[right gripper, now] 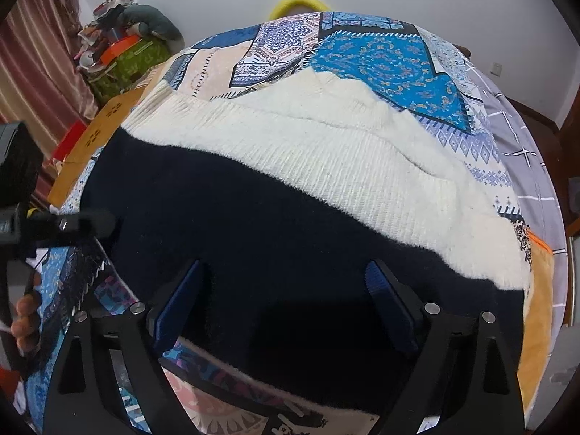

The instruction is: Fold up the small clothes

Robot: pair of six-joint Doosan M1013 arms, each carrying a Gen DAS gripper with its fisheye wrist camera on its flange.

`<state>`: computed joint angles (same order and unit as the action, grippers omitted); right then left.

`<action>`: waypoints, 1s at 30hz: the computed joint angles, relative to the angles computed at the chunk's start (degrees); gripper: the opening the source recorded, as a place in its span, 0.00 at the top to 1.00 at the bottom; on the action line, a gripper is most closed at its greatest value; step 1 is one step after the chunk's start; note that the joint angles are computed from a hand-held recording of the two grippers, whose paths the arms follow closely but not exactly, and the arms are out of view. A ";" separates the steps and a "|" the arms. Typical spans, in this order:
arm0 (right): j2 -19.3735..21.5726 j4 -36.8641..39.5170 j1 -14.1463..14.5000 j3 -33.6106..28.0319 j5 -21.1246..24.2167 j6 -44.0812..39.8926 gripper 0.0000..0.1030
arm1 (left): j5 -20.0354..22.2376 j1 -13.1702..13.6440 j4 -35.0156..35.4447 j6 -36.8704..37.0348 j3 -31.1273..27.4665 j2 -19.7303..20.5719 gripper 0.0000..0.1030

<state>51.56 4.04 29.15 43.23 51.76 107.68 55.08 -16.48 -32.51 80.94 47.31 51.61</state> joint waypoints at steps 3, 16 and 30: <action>-0.14 1.23 -0.17 0.41 -0.50 -0.51 0.12 | -1.96 -0.13 2.02 -3.73 -1.59 0.88 0.19; -0.18 2.78 -0.65 0.09 0.44 -0.30 0.12 | -9.73 0.97 1.72 -8.93 -0.39 0.52 0.73; -2.68 -0.34 -0.43 1.30 -0.78 -0.40 0.12 | -22.86 0.56 30.63 -22.84 11.18 -10.11 0.76</action>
